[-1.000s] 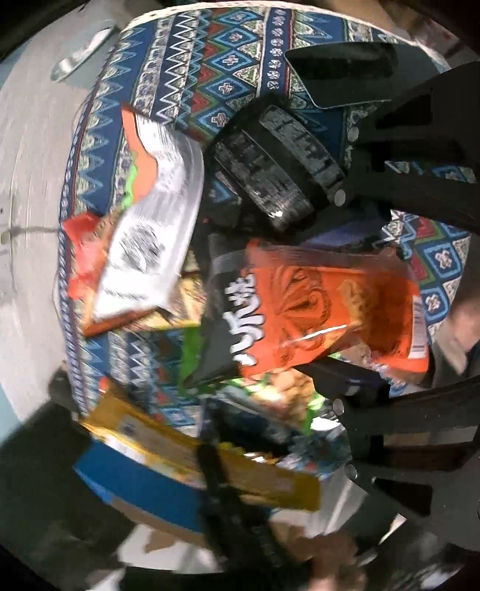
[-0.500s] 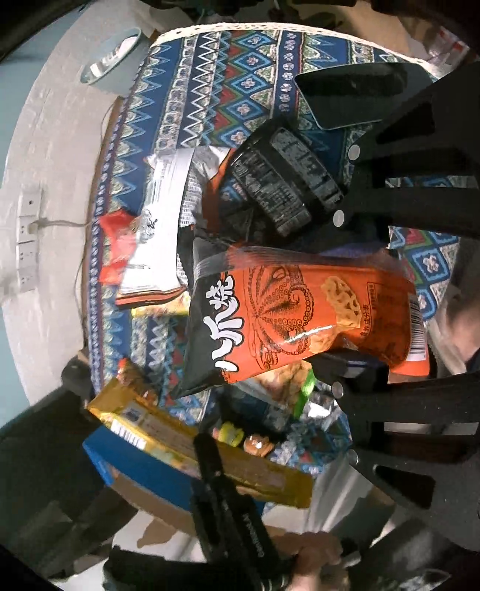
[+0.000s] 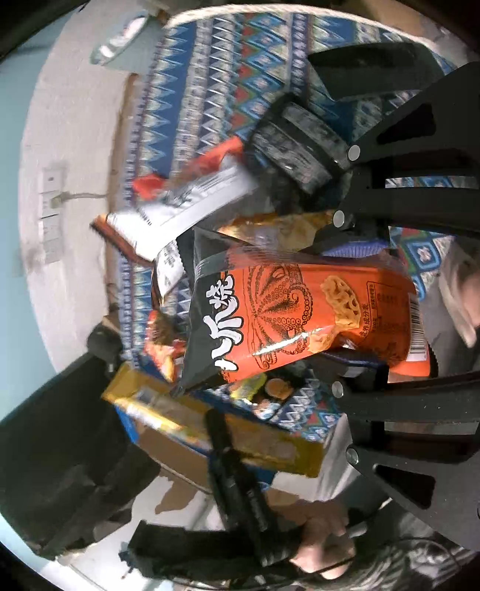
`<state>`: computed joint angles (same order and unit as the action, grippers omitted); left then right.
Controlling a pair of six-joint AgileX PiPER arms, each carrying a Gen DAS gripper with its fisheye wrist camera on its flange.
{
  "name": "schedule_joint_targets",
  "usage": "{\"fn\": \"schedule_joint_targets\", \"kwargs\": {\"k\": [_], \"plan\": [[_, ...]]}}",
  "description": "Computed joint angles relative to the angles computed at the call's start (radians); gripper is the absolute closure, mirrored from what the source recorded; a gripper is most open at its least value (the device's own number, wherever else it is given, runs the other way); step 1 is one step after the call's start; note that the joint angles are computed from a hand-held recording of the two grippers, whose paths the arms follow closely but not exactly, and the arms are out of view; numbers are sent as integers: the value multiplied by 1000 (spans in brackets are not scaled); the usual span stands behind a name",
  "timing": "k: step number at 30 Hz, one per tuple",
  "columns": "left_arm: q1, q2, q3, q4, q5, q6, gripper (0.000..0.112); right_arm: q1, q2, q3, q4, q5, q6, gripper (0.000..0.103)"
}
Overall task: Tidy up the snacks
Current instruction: 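Carry both bags over the cardboard box and open both tools to drop them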
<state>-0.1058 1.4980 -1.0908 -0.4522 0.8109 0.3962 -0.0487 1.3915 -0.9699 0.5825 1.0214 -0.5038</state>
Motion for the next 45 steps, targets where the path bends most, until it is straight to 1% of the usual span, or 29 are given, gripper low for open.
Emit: {"fn": "schedule_joint_targets", "kwargs": {"k": [2, 5, 9, 15, 19, 24, 30, 36, 39, 40, 42, 45], "plan": [[14, -3, -1, -7, 8, 8, 85, 22, 1, 12, -36, -17, 30, 64], [32, -12, -2, -13, 19, 14, 85, 30, 15, 42, -26, -11, 46, 64], [54, -33, 7, -39, 30, 42, 85, 82, 76, 61, -56, -35, 84, 64], [103, -71, 21, -61, 49, 80, 85, 168, 36, 29, -87, -53, 138, 64], [148, -100, 33, -57, 48, 102, 85, 224, 51, -47, -120, -55, 190, 64], [238, -120, 18, -79, 75, 147, 85, 295, 98, -144, -148, -61, 233, 64], [356, -127, -39, -119, 119, 203, 85, 396, 194, -321, -187, -49, 304, 64], [469, -97, -100, -156, 143, 256, 85, 493, 333, -554, -229, -10, 373, 64], [523, -70, -121, -162, 131, 279, 85, 544, 415, -700, -257, 29, 413, 64], [532, -63, -124, -161, 126, 282, 85, 566, 457, -773, -269, 49, 430, 64], [553, -46, -132, -145, 104, 278, 85, 597, 509, -871, -285, 82, 455, 64], [573, -17, -138, -106, 57, 261, 85, 650, 625, -1074, -309, 151, 494, 64]]}}
